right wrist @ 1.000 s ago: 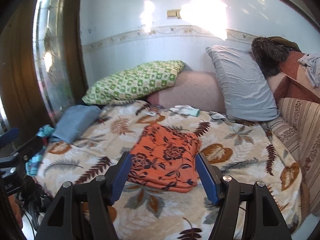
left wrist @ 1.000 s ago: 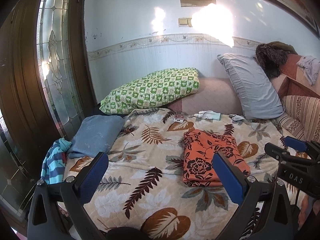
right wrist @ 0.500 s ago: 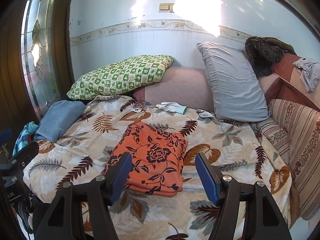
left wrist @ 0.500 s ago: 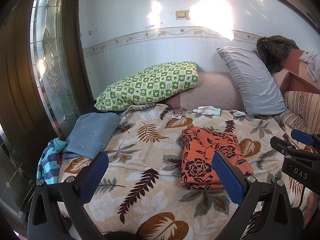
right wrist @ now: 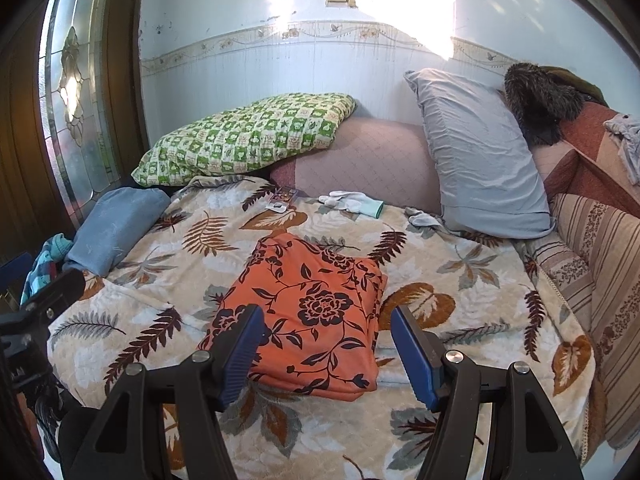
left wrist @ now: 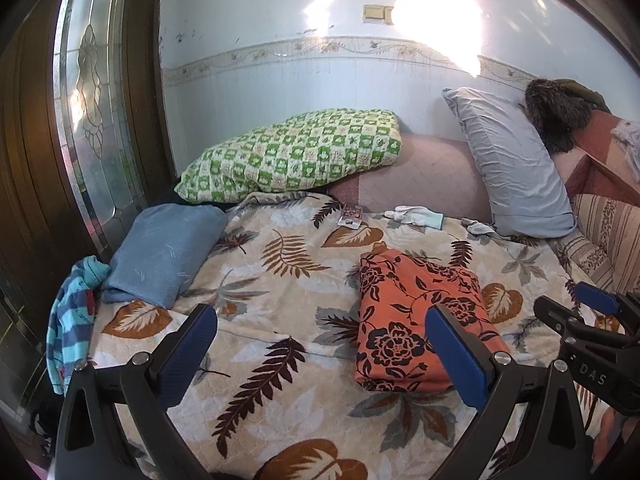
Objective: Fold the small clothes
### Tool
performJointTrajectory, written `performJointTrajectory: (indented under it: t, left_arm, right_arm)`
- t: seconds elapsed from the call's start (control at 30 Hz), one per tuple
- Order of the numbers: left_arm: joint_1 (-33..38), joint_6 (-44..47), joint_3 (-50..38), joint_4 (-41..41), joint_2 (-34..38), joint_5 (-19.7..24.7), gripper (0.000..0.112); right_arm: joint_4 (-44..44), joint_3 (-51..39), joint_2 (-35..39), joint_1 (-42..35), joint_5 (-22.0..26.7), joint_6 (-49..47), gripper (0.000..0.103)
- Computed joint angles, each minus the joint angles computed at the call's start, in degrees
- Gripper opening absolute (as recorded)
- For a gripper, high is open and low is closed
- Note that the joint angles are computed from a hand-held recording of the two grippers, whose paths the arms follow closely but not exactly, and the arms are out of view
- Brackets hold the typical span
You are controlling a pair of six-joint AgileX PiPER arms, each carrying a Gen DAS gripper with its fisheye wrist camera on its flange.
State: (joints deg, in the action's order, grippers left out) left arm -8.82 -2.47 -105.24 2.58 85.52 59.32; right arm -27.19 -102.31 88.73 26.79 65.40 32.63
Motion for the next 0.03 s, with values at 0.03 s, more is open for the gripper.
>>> performJointTrajectory:
  t: [0.03]
  left_arm:
    - [0.62, 0.54, -1.02, -0.25, 1.74, 0.34, 0.103]
  right_arm:
    - [0.76, 0.65, 0.27, -1.01, -1.02, -0.70, 0.069]
